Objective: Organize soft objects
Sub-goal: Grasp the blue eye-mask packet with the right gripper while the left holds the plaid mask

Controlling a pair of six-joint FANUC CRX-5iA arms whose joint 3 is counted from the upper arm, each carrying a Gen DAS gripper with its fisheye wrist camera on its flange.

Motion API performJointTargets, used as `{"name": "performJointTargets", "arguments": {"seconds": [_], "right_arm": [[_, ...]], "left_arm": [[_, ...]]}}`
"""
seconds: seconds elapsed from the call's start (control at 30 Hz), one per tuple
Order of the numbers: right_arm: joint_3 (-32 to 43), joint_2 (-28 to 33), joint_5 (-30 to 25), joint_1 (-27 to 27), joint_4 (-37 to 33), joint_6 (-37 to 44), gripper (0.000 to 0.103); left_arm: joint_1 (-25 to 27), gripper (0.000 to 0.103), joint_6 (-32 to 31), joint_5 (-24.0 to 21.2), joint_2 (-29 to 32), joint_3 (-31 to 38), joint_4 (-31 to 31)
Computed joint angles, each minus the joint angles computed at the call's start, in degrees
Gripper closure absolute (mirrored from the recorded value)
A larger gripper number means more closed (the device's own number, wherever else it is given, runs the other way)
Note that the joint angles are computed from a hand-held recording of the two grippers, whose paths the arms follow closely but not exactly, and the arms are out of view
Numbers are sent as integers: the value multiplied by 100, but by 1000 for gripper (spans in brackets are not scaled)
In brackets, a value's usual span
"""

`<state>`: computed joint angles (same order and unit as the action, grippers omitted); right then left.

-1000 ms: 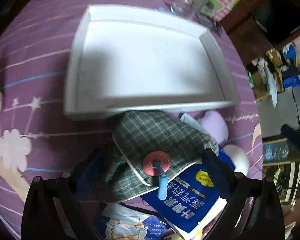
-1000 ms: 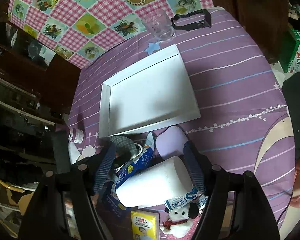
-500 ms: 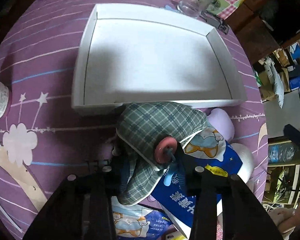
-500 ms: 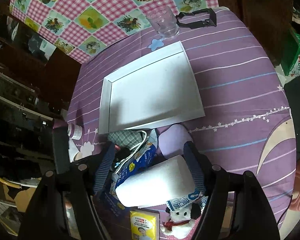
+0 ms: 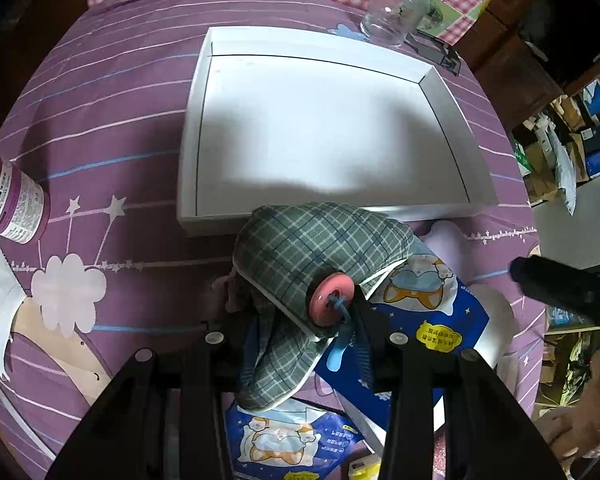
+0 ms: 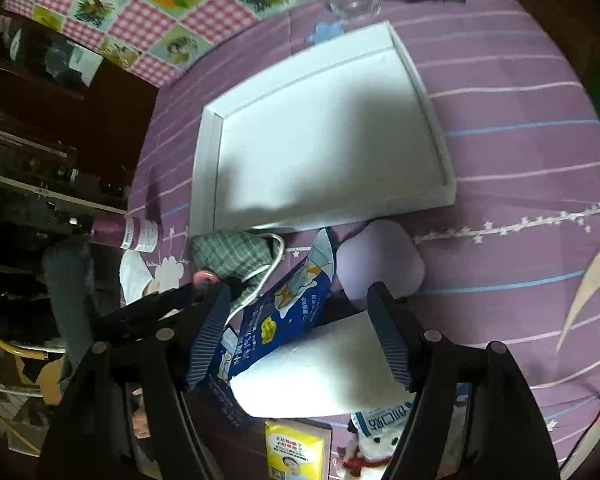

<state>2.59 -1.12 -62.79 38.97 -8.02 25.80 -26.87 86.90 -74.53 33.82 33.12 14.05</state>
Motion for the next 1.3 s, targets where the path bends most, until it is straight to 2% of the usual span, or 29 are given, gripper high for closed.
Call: {"name": "performJointTargets", "arguments": {"seconds": [0.23, 0.33, 0.47, 0.53, 0.63, 0.7, 0.77, 0.9, 1.03, 1.2, 1.3], "right_arm": [[83, 268, 36, -120, -379, 143, 33], [120, 343, 9, -69, -236, 58, 37], [306, 463, -57, -179, -679, 443, 47], [387, 524, -148, -159, -726, 476, 48], [411, 567, -198, -115, -679, 351, 61], [372, 553, -150, -176, -849, 369, 79], [343, 544, -77, -237, -1012, 411, 83], [285, 466, 19, -208, -925, 304, 92], [179, 284, 193, -121, -738, 221, 93], [-80, -87, 571, 41, -350, -30, 97], [-316, -349, 800, 224, 174, -434, 98]], "left_arm": [[-29, 64, 8, -14, -13, -2, -112], [-45, 64, 33, -96, 77, 77, -140], [-62, 64, 71, -249, 250, 245, -145], [-20, 64, 41, -223, 249, 201, -42], [5, 64, 52, -180, 193, 145, -53], [13, 64, 72, -182, 188, 153, -62], [14, 64, 67, -170, 167, 134, -56], [6, 64, 43, -131, 113, 109, -82], [10, 64, -32, 32, -80, -61, -90], [0, 64, -264, 441, -490, -449, -10], [15, 64, -407, 757, -761, -734, 81]]}}
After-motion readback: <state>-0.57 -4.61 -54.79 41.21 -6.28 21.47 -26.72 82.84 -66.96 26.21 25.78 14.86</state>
